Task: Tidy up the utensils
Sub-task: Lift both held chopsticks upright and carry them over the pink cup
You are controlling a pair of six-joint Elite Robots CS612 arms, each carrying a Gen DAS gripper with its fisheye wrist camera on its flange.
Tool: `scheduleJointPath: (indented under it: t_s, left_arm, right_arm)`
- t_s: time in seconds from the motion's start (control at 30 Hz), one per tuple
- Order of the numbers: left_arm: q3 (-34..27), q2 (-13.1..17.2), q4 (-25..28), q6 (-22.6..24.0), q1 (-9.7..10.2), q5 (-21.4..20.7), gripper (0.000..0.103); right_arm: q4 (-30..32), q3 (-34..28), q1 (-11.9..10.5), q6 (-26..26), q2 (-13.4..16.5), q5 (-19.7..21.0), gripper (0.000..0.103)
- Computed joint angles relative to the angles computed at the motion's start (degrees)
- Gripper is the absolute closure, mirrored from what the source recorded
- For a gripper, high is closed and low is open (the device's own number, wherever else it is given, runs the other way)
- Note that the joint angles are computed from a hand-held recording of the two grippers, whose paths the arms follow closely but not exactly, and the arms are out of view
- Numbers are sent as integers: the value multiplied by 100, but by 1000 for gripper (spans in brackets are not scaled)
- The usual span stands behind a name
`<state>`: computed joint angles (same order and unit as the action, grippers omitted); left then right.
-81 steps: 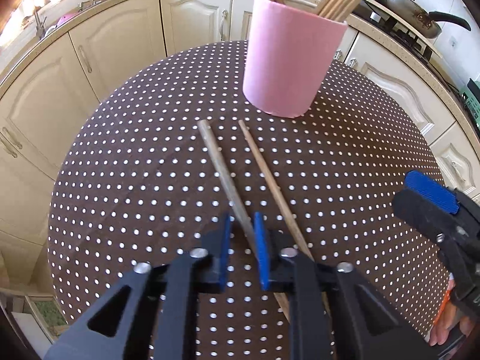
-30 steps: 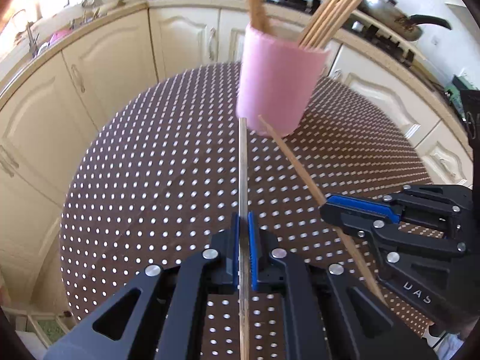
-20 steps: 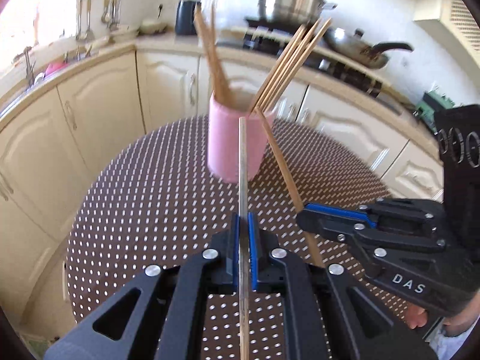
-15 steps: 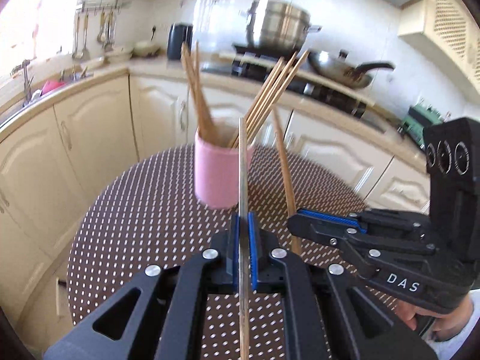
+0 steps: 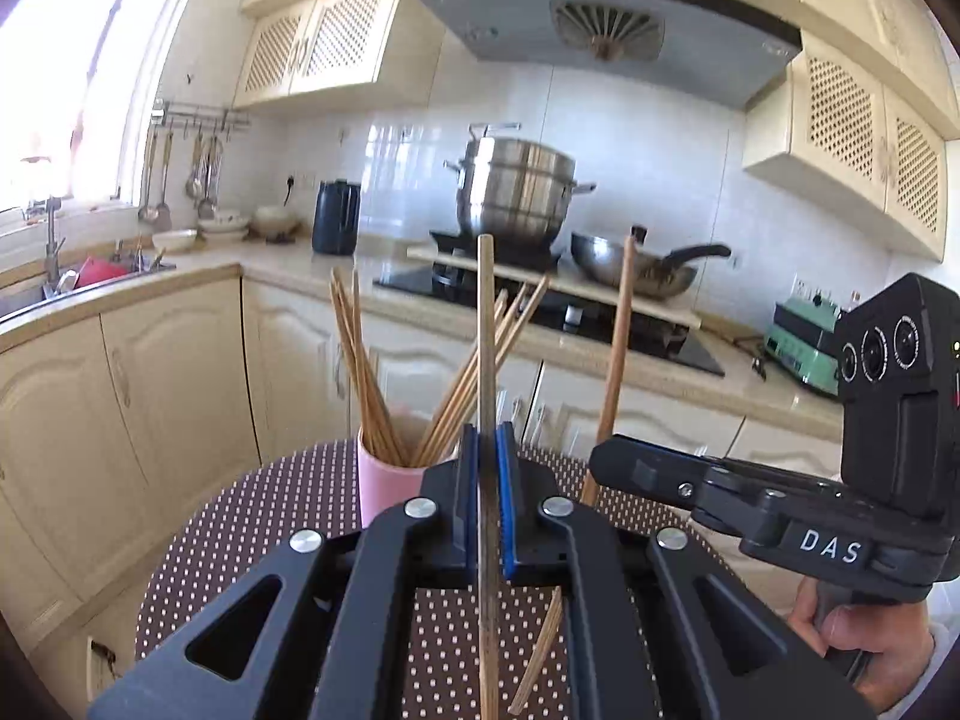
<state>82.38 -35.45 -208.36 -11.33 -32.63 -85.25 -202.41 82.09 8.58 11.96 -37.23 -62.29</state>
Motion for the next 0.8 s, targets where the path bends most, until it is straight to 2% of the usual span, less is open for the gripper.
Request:
scheduleJointPath:
  t_s: [0.13,0.43,0.63,0.8]
  left_arm:
    - [-145,63,-264,25,6,4,97]
    - [-722,326,-464,264,40,-30,97]
    - [-1317,646,-599,524,52,104,97]
    - [-2011,1025,-643,539,80,264,97]
  right_arm:
    - [-214,-32,-3,18,-17,-157,97]
    - [-568,-296,-23,124,94,-351,97]
    - [-669,-693,-9,119,261,-533,97]
    - [-794,-1083,17,22,453,-789,97]
